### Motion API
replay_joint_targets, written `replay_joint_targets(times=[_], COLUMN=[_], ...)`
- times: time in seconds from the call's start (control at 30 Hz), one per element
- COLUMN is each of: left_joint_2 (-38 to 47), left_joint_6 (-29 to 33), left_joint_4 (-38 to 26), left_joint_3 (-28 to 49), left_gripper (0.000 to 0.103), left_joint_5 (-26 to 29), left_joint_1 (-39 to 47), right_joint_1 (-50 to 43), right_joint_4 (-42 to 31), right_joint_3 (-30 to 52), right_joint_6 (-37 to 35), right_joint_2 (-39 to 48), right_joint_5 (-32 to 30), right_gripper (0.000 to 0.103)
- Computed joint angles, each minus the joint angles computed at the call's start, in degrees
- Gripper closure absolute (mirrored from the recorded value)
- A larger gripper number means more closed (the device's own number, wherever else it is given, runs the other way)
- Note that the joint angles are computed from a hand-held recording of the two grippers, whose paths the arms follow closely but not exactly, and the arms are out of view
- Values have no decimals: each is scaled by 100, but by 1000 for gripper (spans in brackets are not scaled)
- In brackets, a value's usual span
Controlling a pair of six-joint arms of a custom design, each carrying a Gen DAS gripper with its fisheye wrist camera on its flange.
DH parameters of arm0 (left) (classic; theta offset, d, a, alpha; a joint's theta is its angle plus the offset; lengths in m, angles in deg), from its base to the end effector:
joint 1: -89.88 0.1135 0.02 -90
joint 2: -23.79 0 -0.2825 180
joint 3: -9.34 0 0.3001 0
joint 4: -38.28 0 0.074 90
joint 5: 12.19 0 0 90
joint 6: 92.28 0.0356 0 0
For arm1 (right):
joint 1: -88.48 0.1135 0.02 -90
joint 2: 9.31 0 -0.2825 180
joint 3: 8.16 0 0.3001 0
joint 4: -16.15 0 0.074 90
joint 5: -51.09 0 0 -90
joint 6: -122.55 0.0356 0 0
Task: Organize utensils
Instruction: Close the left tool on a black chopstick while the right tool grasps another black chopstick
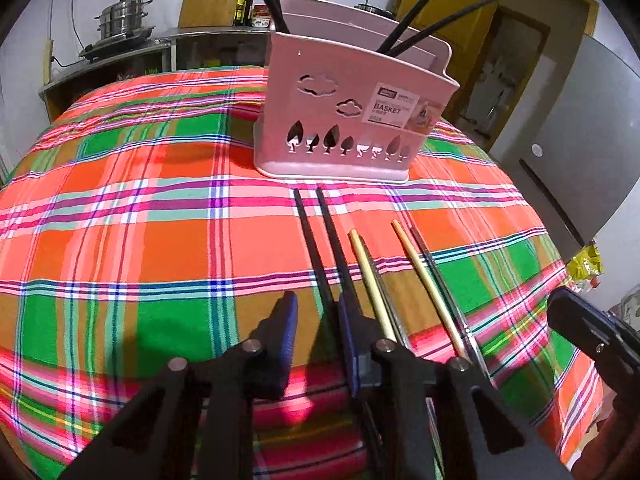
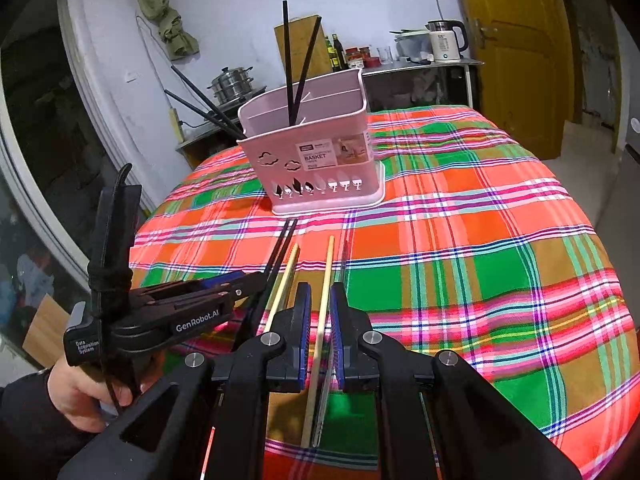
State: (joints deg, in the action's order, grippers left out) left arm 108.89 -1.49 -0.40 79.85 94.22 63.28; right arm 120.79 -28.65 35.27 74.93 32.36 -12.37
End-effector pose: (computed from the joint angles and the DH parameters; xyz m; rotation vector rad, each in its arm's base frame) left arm 0.3093 -0.1661 0.2327 0.7157 2.4262 -0.5425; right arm 0.1660 0.0861 0.2383 0.4216 2.1927 0.1689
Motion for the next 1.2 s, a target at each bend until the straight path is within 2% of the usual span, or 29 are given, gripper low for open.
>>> replay_joint_targets(times=[0.27, 0.4, 0.8, 1.2], left_joint_2=[-66, -88, 222, 751], left_joint_6=[243, 425, 915, 601], left_joint_4=[-155, -273, -700, -840], left_joint_3=[-8, -1, 360, 867], left_gripper=[92, 93, 94, 92], left_joint_5=[11, 85, 666, 747], left_joint_1=[284, 623, 1452, 1468], right_joint_1=[-60, -125, -556, -947], right_joint_4=[140, 341, 1255, 1187], right_joint_3=[35, 107, 925, 1521], right_joint_6=[-28, -77, -441, -471], right_joint_2=[157, 457, 2471, 3578], right_joint_5=[-149, -312, -1247, -1507], right_gripper=[93, 93, 93, 93])
